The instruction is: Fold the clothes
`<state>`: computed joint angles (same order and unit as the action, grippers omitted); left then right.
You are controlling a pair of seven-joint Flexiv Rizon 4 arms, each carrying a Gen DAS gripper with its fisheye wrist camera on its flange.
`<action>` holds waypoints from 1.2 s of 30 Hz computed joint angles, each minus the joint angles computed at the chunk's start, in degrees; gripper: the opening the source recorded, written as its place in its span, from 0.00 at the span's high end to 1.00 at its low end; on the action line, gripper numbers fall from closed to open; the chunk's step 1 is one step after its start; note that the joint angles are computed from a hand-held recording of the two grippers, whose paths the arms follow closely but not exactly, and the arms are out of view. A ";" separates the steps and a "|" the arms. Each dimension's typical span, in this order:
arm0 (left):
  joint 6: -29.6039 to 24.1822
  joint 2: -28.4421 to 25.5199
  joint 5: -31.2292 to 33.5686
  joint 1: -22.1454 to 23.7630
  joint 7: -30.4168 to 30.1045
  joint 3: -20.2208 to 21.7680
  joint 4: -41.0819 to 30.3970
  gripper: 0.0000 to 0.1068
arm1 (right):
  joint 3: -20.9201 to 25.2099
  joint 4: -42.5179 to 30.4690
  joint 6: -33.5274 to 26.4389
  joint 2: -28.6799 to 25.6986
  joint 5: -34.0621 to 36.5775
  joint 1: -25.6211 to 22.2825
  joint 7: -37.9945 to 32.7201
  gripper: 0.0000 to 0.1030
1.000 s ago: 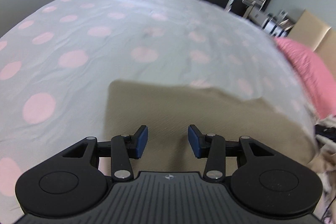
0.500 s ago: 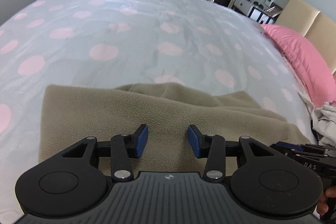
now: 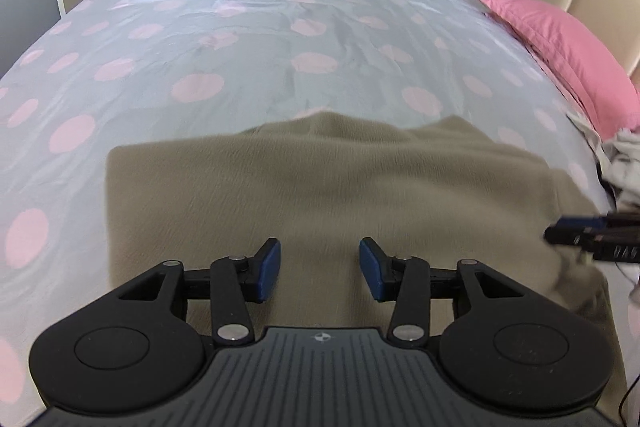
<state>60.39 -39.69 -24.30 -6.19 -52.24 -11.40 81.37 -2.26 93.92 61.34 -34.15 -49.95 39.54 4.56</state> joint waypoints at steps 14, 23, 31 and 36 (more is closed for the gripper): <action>4.38 19.50 -11.59 5.58 17.98 -2.35 27.85 0.55 | 9.36 12.72 -7.51 11.00 -1.90 2.99 -3.53 0.38; 3.51 33.68 -28.64 0.84 41.39 -1.35 46.53 0.55 | 13.48 17.01 -7.90 13.05 -8.64 8.33 -1.45 0.37; -0.86 41.27 -25.36 -7.09 49.54 4.08 56.72 0.55 | 17.71 12.91 -14.55 9.39 -3.98 15.31 -11.25 0.27; 0.50 42.94 -18.79 -11.00 51.22 6.89 60.59 0.55 | 18.14 10.25 -16.70 6.63 0.53 17.73 -21.13 0.26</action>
<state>60.89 3.24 -43.09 -17.19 -1.03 -4.50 141.96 15.88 104.17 44.65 -27.52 -49.42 57.27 -16.57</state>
